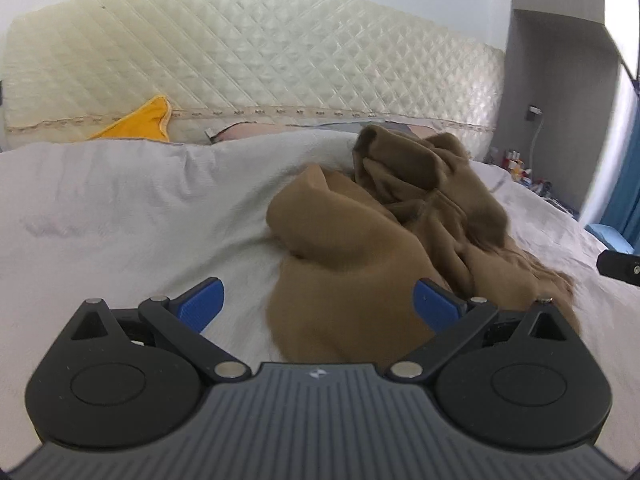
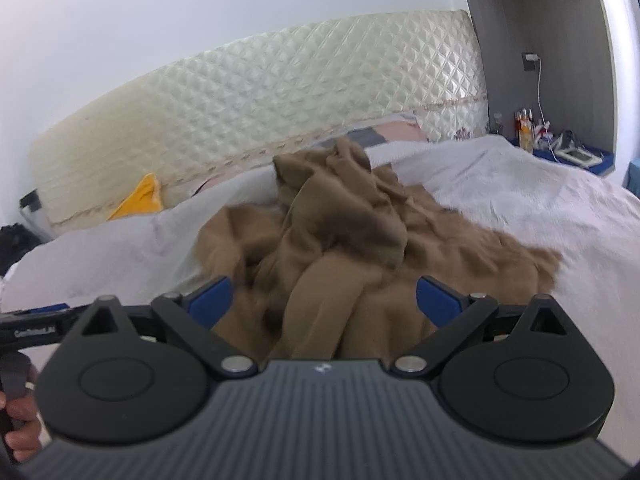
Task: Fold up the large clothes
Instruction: 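Grasp the brown jacket with the left gripper while the right gripper grasps another part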
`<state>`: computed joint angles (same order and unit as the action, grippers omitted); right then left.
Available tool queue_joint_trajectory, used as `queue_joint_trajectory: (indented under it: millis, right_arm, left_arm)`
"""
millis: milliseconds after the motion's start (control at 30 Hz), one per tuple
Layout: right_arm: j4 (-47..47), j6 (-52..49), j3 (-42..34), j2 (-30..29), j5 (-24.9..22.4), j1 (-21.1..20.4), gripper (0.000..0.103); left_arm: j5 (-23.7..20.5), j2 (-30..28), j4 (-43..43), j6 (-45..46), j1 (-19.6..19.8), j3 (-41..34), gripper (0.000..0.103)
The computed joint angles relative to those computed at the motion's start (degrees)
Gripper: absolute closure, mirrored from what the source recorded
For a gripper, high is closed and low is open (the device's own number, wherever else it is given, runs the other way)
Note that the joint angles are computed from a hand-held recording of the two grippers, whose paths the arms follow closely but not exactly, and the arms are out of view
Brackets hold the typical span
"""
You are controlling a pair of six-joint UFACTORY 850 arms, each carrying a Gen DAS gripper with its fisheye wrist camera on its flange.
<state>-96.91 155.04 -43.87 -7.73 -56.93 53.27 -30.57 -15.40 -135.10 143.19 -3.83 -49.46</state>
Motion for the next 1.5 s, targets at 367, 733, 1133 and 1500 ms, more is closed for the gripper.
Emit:
queue_joint_trajectory:
  millis: [367,733,1133,1500]
  right_arm:
    - [-17.1,9.7,-12.2,-12.3,14.4,-18.4,0.002]
    - [0.7,-10.3,-26.8,-21.7,21.6,-23.2,0.004]
    - [7.2,-12.6,-23.6,-18.0,23.7,-22.2,0.071]
    - [4.1,-11.1,-12.1,-4.4,11.7,-11.8,0.082]
  left_arm:
    - [5.4,-29.6,34.2,-39.5,-3.0,-42.7,0.001]
    - [3.7,-53.1,85.9,-90.5,-6.8,-83.5,0.010]
    - [15.6,-41.9,85.4,-87.5,-7.4,-64.4,0.091]
    - [10.5,-12.9,32.0,-35.7,-0.8,-27.1,0.092]
